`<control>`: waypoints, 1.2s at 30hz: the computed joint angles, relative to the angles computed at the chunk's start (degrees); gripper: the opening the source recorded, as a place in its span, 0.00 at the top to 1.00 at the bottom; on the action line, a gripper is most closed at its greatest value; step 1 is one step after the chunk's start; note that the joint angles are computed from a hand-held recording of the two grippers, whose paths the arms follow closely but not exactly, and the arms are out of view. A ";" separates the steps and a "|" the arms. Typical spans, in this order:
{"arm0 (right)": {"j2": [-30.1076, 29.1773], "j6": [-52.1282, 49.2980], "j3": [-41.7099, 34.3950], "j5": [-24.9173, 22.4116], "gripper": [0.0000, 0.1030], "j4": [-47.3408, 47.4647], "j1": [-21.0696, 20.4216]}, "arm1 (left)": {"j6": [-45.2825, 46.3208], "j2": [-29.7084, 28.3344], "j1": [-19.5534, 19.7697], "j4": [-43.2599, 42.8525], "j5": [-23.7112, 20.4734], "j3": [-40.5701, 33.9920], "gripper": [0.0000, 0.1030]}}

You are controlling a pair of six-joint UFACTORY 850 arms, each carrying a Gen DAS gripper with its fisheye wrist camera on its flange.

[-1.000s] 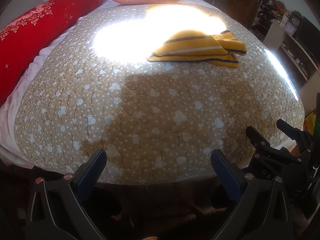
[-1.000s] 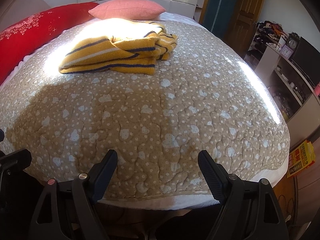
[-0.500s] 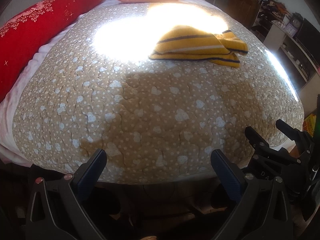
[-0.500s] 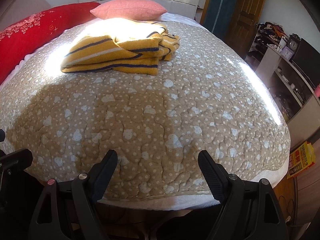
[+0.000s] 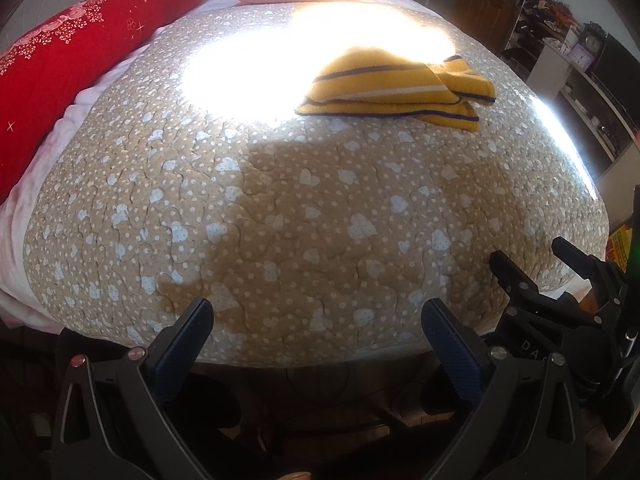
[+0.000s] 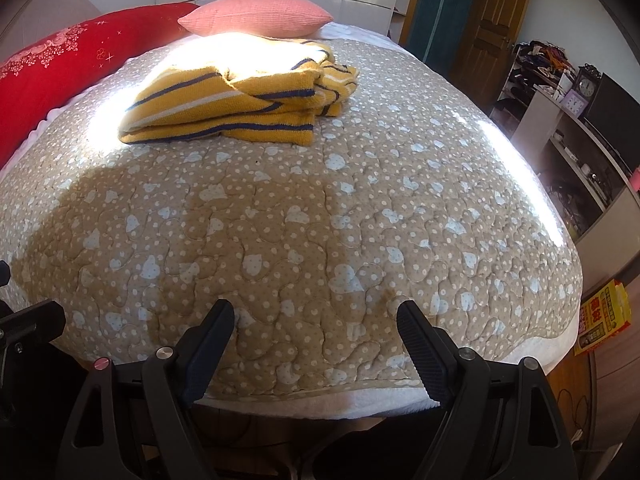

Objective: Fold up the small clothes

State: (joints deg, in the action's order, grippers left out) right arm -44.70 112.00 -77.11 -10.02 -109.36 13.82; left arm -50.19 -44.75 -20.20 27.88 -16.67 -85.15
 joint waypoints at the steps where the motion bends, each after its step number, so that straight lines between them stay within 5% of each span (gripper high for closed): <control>1: 0.00 0.05 0.01 0.00 0.16 -0.02 -0.02 | 0.09 -0.01 0.01 -0.08 0.00 0.00 0.00; 36: -0.57 -8.06 -0.76 -0.15 0.13 7.63 -0.01 | 5.00 -0.74 0.12 -4.73 -0.72 -0.70 0.00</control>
